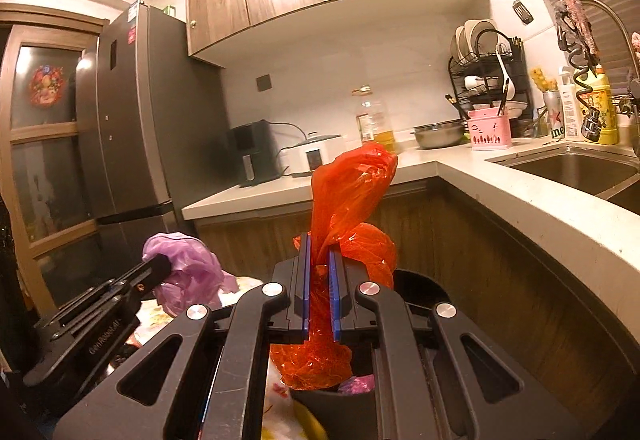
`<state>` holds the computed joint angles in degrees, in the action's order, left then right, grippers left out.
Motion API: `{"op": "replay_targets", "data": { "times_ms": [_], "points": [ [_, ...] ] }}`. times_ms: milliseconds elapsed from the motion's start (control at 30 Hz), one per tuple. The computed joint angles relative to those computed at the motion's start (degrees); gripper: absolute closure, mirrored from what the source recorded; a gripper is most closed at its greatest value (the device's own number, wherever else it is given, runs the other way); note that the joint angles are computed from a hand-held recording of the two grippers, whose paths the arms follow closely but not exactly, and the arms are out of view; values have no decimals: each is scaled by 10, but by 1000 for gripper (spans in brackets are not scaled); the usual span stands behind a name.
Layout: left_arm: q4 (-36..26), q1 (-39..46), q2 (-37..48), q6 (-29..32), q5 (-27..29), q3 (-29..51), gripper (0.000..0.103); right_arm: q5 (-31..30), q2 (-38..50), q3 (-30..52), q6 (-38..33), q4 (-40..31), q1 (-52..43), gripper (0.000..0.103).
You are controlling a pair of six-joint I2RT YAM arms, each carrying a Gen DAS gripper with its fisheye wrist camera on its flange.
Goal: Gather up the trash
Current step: 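Carry the purple and red bags over the black bin with both tools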
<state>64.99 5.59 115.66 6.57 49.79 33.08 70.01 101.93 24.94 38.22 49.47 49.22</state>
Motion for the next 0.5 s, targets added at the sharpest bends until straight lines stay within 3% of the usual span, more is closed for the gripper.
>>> {"op": "replay_targets", "data": {
  "times_ms": [500],
  "points": [
    [-34,-85,59,-15,-37,75,101,-55,31,-19,-31,79,-68,94]
  ]
}}
